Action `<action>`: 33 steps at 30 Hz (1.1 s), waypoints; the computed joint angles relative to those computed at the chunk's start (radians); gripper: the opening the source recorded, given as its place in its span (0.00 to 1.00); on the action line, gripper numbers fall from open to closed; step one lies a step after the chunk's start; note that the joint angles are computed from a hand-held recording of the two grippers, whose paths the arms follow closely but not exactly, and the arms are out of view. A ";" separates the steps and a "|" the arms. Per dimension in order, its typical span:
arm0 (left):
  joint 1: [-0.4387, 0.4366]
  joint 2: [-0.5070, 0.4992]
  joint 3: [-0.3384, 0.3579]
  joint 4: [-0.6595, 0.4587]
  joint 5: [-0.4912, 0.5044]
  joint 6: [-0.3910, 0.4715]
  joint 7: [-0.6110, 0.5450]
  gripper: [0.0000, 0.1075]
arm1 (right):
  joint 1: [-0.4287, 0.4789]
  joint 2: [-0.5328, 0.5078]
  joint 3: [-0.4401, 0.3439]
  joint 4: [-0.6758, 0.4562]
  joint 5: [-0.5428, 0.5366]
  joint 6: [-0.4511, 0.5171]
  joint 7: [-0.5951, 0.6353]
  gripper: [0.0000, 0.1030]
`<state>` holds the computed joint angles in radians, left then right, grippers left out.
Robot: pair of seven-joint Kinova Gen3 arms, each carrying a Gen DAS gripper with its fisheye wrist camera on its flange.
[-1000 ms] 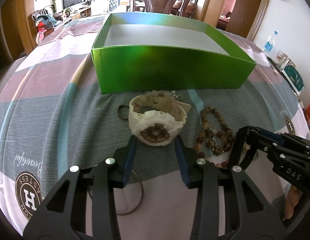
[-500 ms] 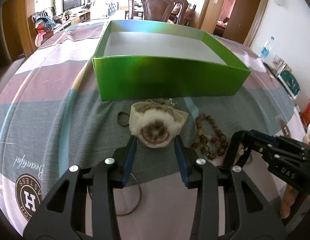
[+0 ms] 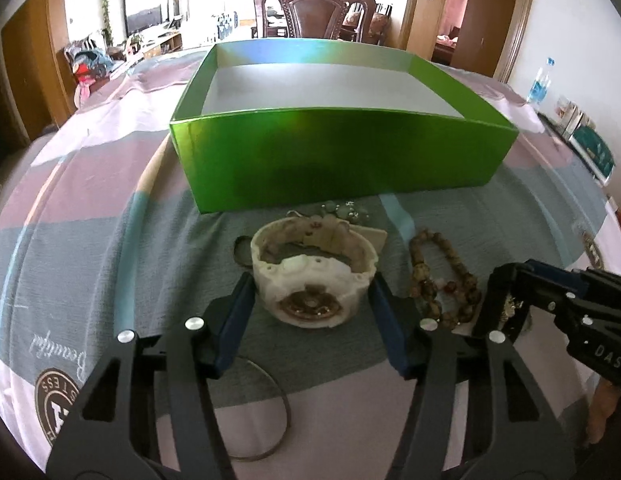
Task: Organize jewelry
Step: 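Close left gripper on the white watch while right gripper grasps the black-strap watch, then carry both watches into the green box and open both grippers to release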
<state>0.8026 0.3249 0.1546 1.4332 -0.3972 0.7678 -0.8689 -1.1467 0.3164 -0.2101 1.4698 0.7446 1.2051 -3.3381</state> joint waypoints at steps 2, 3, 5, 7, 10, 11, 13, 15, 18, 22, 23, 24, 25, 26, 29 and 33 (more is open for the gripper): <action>-0.014 -0.016 0.001 0.020 0.017 -0.027 0.004 0.54 | -0.007 -0.006 0.001 0.008 0.016 -0.001 -0.013 0.22; -0.013 -0.023 -0.002 0.029 0.014 -0.041 0.012 0.54 | -0.011 -0.007 0.001 0.011 0.027 0.000 -0.020 0.18; -0.007 -0.044 -0.009 0.055 -0.008 -0.076 0.040 0.54 | -0.025 -0.014 0.001 0.021 0.059 0.007 -0.048 0.11; 0.005 -0.059 -0.015 0.074 -0.040 -0.098 0.073 0.54 | -0.049 -0.017 0.001 0.025 0.106 0.043 -0.081 0.08; 0.003 -0.068 -0.006 0.084 -0.061 -0.104 0.091 0.54 | -0.058 -0.012 -0.007 0.019 0.135 0.079 -0.097 0.07; -0.002 -0.067 0.000 0.083 -0.058 -0.101 0.088 0.54 | -0.051 -0.010 -0.011 0.017 0.131 0.076 -0.091 0.07; -0.007 -0.066 0.007 0.081 -0.056 -0.092 0.084 0.54 | -0.026 -0.011 -0.018 0.017 0.102 0.047 -0.063 0.09; -0.012 -0.065 0.012 0.078 -0.050 -0.088 0.077 0.54 | -0.009 -0.019 -0.022 0.027 0.079 0.006 -0.053 0.30; -0.014 -0.067 0.014 0.079 -0.048 -0.085 0.072 0.54 | 0.001 -0.017 -0.022 0.029 0.062 -0.021 -0.039 0.34; -0.019 -0.062 0.018 0.071 -0.037 -0.077 0.062 0.54 | 0.002 0.016 -0.014 -0.012 0.021 0.005 0.028 0.18; -0.019 -0.063 0.018 0.073 -0.037 -0.080 0.061 0.54 | -0.001 0.014 -0.009 -0.007 0.020 -0.004 0.028 0.17; -0.017 -0.064 0.016 0.074 -0.040 -0.082 0.065 0.54 | -0.003 0.008 -0.005 0.003 0.022 -0.018 0.020 0.15; -0.015 -0.067 0.013 0.079 -0.043 -0.087 0.070 0.54 | -0.008 -0.002 -0.002 0.017 0.032 -0.031 0.003 0.14; -0.013 -0.071 0.010 0.083 -0.050 -0.093 0.078 0.54 | -0.014 -0.009 0.000 0.027 0.044 -0.037 -0.011 0.12; -0.019 -0.089 0.012 0.084 -0.047 -0.090 0.090 0.54 | -0.035 -0.031 -0.004 0.040 0.096 -0.013 -0.054 0.12; -0.086 -0.126 0.063 0.052 0.061 -0.057 -0.039 0.54 | -0.002 -0.072 -0.033 0.036 0.076 -0.032 -0.002 0.12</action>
<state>0.7170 0.1989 0.2176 1.4855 -0.3365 0.7112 -0.9080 -1.1485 0.2439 -0.2431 1.5061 0.8203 1.1729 -3.3402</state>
